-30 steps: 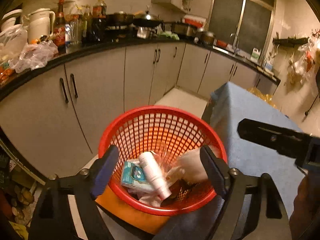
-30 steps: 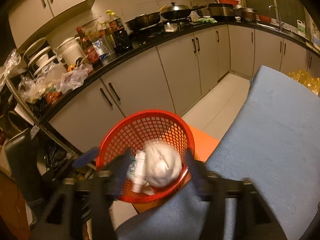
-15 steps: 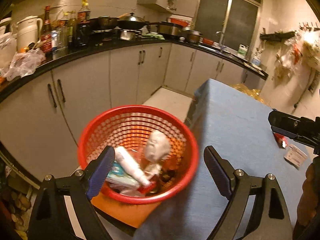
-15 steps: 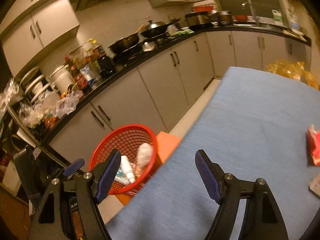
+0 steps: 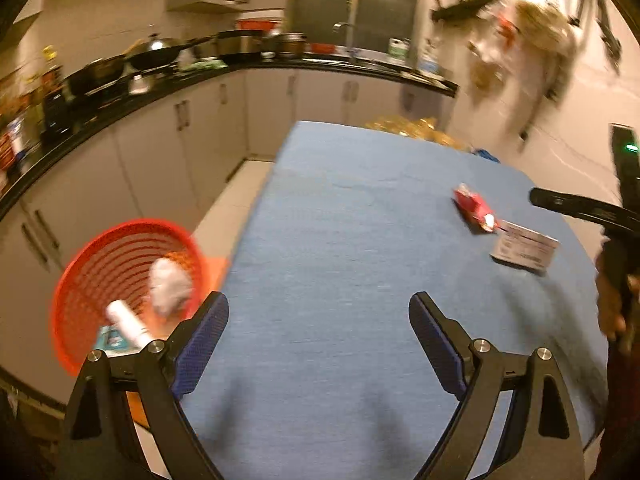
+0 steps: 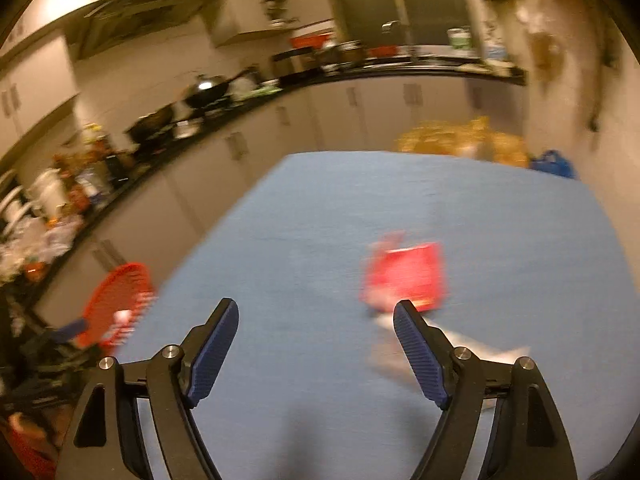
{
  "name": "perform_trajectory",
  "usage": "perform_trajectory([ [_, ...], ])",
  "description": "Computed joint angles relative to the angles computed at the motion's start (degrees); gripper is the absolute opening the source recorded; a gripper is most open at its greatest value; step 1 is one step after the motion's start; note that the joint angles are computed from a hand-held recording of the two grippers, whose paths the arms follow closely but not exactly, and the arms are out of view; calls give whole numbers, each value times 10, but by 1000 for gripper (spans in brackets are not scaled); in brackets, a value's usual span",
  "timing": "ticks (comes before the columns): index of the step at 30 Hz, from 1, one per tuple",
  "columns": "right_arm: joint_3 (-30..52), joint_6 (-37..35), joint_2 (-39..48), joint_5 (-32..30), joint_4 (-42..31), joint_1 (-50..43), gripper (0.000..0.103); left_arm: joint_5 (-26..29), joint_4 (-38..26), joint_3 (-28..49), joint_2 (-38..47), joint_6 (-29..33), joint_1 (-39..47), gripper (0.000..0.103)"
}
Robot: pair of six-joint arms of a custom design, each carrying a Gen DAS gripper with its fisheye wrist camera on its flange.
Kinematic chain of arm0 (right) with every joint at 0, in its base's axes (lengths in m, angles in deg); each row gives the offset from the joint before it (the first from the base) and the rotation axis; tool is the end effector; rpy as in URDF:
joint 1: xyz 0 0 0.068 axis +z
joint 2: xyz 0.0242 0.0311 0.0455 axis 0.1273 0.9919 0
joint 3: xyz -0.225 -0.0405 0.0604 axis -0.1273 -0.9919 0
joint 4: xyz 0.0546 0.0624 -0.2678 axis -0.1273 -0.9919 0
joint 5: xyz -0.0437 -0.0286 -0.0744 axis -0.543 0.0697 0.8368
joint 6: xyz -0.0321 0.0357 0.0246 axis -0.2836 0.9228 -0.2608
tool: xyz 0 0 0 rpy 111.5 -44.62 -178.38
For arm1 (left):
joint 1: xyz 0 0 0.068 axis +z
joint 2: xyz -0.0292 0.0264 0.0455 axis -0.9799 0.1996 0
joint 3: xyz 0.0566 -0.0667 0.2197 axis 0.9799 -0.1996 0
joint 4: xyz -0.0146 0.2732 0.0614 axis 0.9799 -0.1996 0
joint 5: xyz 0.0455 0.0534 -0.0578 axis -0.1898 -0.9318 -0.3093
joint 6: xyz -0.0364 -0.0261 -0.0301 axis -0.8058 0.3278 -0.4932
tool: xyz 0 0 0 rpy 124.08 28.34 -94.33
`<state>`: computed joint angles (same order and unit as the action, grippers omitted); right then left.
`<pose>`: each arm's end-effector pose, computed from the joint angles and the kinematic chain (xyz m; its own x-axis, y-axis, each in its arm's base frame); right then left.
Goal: Collect trash
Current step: 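Move both tools back over the white box and red packet, then grasp the white medicine box with the right tool while the left tool grasps the red packet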
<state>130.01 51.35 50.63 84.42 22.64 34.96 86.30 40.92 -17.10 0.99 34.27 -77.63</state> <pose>0.2509 0.1158 0.2412 -0.6048 0.3227 -0.7281 0.2394 0.9456 0.2203 0.3098 -0.0118 0.2304 -0.5928 0.3237 -0.7374 0.5516 0.8303 -0.0790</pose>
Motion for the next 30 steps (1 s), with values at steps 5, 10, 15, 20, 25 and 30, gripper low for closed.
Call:
perform_trajectory([
  [5,-69,-92,-59,-133,-20,-169,83,-23,-19,-5,-9,-14,-79,91],
  [10,-103,-141,-68,-240,-25,-197,66,-36,-44,20,7,-28,-135,91],
  [15,-81,-123,-53,-125,-85,-77,27,-63,-67,80,58,-64,-187,91],
  [20,-107,-77,-111,-62,-97,-49,15,-91,-75,157,127,-125,-251,91],
  [25,-183,-29,-283,-77,-72,-77,15,-115,-74,265,237,-212,-306,91],
  [30,-211,8,-336,-60,-53,-72,15,-157,-117,451,411,-276,-346,90],
])
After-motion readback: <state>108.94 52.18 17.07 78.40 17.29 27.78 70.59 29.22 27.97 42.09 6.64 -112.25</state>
